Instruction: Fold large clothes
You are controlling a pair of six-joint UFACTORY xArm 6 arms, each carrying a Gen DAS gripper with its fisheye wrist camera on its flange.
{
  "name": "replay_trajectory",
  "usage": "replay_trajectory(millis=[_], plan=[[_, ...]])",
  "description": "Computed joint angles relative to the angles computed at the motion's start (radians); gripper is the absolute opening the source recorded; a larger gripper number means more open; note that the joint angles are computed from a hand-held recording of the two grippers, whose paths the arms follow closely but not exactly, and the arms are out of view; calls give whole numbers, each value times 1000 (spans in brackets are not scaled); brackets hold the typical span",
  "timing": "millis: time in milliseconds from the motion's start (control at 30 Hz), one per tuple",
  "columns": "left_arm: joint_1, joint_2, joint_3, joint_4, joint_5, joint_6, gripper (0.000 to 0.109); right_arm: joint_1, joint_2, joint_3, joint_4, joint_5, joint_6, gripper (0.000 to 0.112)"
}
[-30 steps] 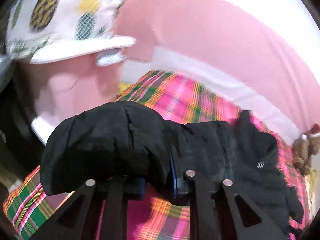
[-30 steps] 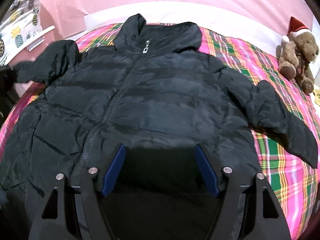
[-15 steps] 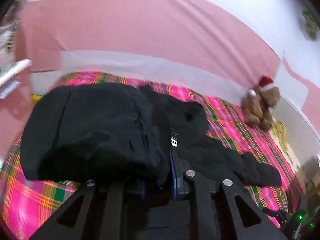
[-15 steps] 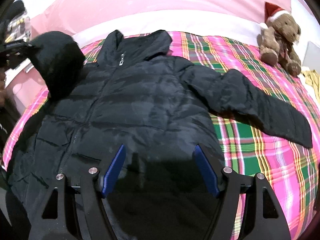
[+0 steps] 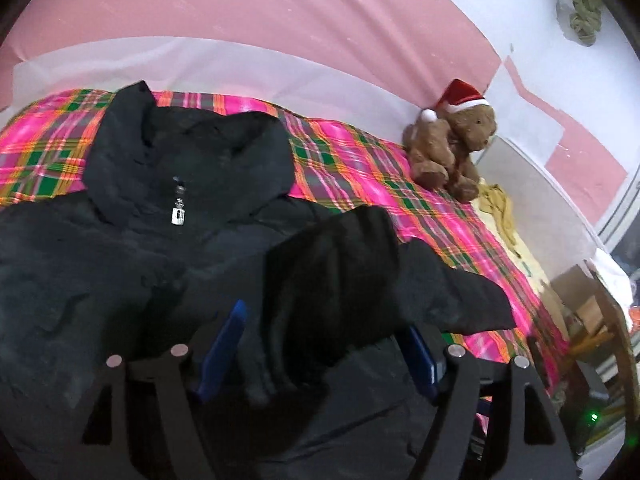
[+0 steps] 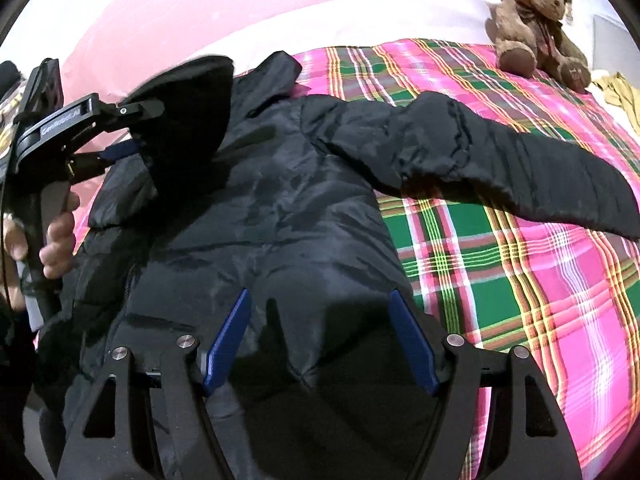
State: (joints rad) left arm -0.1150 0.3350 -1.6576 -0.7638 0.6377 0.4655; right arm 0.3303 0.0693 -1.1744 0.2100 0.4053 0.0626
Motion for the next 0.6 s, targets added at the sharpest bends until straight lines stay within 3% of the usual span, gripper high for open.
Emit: replay_trajectory(millis=[133,300,400,533,600], plan=[[12,-39,34,-61,0,79,87,-2,17,-27,0,6,-5,71],[68,-82,62,-92,11,156,89,7,81,-124,39,31,-26,71],[102,-78,75,-24,-55,159,89,21,133,-199,39,32,-28,71],[182,14,7,178,-107,-11,89,35,253,-357,21,94,-20,71],[219,83,-53,280,-103,-103,89,43,345,-482,-11,151,-14,58]])
